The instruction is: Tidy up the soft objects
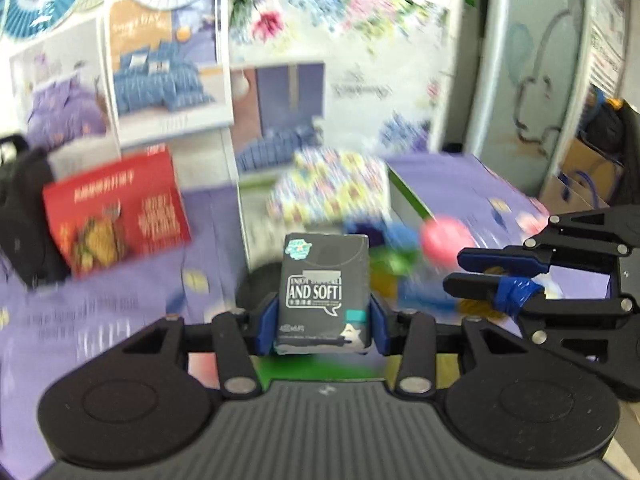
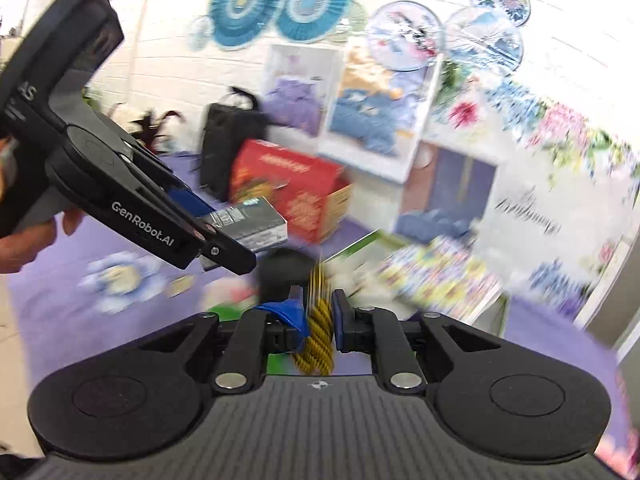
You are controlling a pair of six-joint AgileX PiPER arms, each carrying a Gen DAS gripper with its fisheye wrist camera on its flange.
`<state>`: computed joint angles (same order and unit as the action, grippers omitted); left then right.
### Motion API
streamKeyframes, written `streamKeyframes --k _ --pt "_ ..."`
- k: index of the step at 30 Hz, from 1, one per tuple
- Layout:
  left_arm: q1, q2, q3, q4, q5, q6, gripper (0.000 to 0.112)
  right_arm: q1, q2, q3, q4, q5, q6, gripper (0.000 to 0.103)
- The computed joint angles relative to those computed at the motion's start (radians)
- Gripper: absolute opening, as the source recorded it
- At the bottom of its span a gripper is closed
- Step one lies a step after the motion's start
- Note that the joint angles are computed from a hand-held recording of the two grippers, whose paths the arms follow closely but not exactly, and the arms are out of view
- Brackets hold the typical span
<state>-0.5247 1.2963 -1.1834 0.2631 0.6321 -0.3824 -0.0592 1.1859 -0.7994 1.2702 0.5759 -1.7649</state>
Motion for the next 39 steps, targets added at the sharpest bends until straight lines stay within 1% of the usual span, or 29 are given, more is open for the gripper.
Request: streamKeyframes --k 2,4,5,7,8,9,10,13,15,16,17,19,20,22,23,26,28,29,30,32,34,37,39 --pt "0.050 0.148 -0.168 -0.031 0.023 0.045 0.045 0.036 0.145 -0.161 -0.076 -0.043 0.078 0.000" --pt "0.094 0.295 -0.343 -0.083 0.058 0.115 0.045 0.038 0.266 -0.313 -0.177 -0.047 0.179 0.000" --pt "0.112 0.371 -0.437 -0.099 0.095 0.120 0.045 0.050 0.339 -0.401 -0.261 -0.045 0.263 0.000" --pt "0.139 0.508 -0.621 -0.129 0.184 0.143 0.045 0.074 0.457 -0.535 -0.386 -0.074 0.388 0.000" --pt "0.146 0.557 -0.689 -0.124 0.221 0.133 0.045 0.075 0.498 -0.580 -0.409 -0.080 0.418 0.000" --pt "0.149 0.580 -0.718 -0.111 0.232 0.130 0.045 0.065 0.519 -0.602 -0.392 -0.074 0.410 0.000" --pt "0.150 0.577 -0.707 -0.098 0.217 0.124 0.045 0.039 0.504 -0.590 -0.335 -0.047 0.362 0.005" --pt "0.156 0.493 -0.568 -0.108 0.117 0.132 0.045 -0.033 0.400 -0.445 -0.052 0.010 0.073 0.005" --pt "0.161 0.402 -0.445 -0.164 0.056 0.172 0.045 -0.098 0.321 -0.331 0.080 0.095 -0.087 0.006" --pt "0.155 0.349 -0.375 -0.173 0.026 0.180 0.045 -0.133 0.281 -0.278 0.101 0.144 -0.121 0.006" --pt "0.142 0.292 -0.304 -0.157 0.002 0.170 0.045 -0.168 0.241 -0.227 0.092 0.188 -0.127 0.007" --pt "0.103 0.169 -0.149 -0.083 -0.046 0.116 0.045 -0.226 0.173 -0.136 0.026 0.250 -0.108 0.007" --pt "0.082 0.112 -0.081 -0.040 -0.051 0.081 0.045 -0.247 0.144 -0.086 0.020 0.249 -0.115 0.007" --pt "0.051 0.011 0.044 0.008 -0.048 0.024 0.045 -0.264 0.094 0.021 0.065 0.171 -0.144 0.009" --pt "0.044 -0.028 0.097 0.005 -0.042 0.012 0.045 -0.267 0.097 0.040 0.060 0.147 -0.118 0.009" --pt "0.046 -0.110 0.240 -0.060 -0.038 -0.006 0.045 -0.257 0.167 0.018 -0.018 0.137 0.049 0.009" --pt "0.062 -0.136 0.332 -0.109 -0.070 0.000 0.045 -0.220 0.219 -0.018 -0.087 0.118 0.172 0.010" --pt "0.061 -0.143 0.378 -0.093 -0.087 -0.040 0.045 -0.206 0.241 -0.026 -0.082 0.103 0.186 0.010" --pt "0.069 -0.140 0.413 -0.101 -0.107 -0.053 0.045 -0.184 0.264 -0.043 -0.106 0.082 0.232 0.011" --pt "0.100 -0.124 0.472 -0.162 -0.149 -0.032 0.045 -0.128 0.314 -0.096 -0.230 0.041 0.389 0.012" --pt "0.142 -0.094 0.511 -0.237 -0.188 0.020 0.045 -0.090 0.373 -0.144 -0.321 0.034 0.496 0.014" --pt "0.171 -0.066 0.552 -0.270 -0.236 0.044 0.045 -0.075 0.415 -0.169 -0.307 0.026 0.507 0.016" --pt "0.203 -0.059 0.570 -0.350 -0.260 0.134 0.045 -0.059 0.445 -0.194 -0.360 0.008 0.578 0.018"
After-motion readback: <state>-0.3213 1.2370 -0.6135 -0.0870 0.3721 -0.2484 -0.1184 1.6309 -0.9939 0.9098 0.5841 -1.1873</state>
